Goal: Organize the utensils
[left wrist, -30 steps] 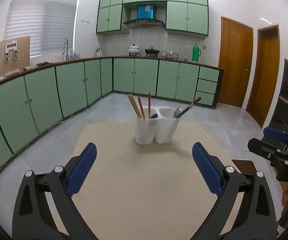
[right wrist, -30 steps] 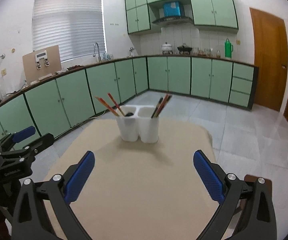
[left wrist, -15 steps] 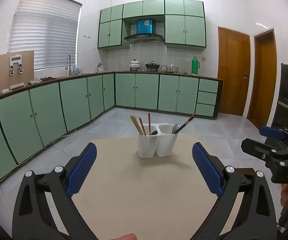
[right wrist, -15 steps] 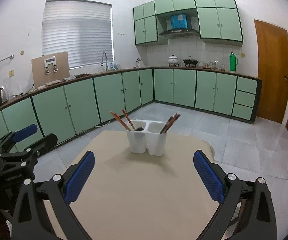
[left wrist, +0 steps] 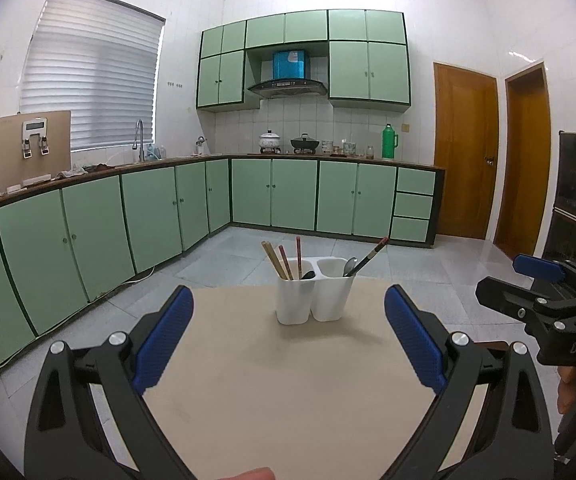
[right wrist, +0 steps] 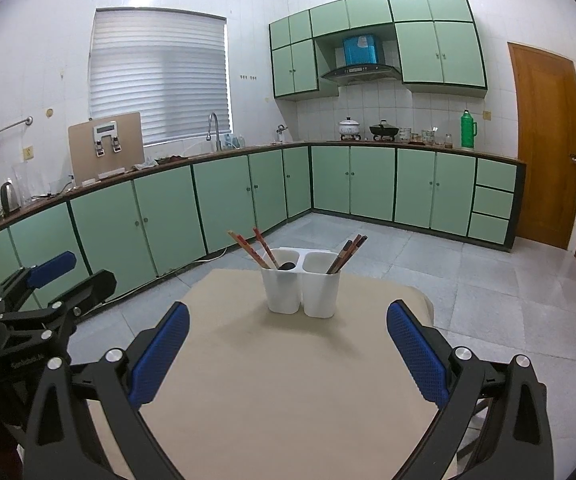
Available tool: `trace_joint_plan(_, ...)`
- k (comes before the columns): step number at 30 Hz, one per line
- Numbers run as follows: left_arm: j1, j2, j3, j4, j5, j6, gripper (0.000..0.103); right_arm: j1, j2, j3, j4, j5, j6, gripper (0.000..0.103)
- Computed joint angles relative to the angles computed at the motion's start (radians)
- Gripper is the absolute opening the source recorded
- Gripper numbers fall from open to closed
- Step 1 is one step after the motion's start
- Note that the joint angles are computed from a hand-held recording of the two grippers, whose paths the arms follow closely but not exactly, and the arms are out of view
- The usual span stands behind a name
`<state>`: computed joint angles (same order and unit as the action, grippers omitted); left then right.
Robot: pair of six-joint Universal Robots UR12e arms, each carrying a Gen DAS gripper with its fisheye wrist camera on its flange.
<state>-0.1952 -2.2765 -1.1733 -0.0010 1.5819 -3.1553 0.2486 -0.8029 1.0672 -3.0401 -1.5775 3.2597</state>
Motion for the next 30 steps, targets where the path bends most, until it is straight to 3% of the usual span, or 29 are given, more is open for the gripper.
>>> trace_joint_plan(30, 0.004, 0.011, -0.023, 0.038, -0.006, -0.002, 0.094, 0.007, 0.008, -0.009, -0.018, -0.014, -0.008, 0.097)
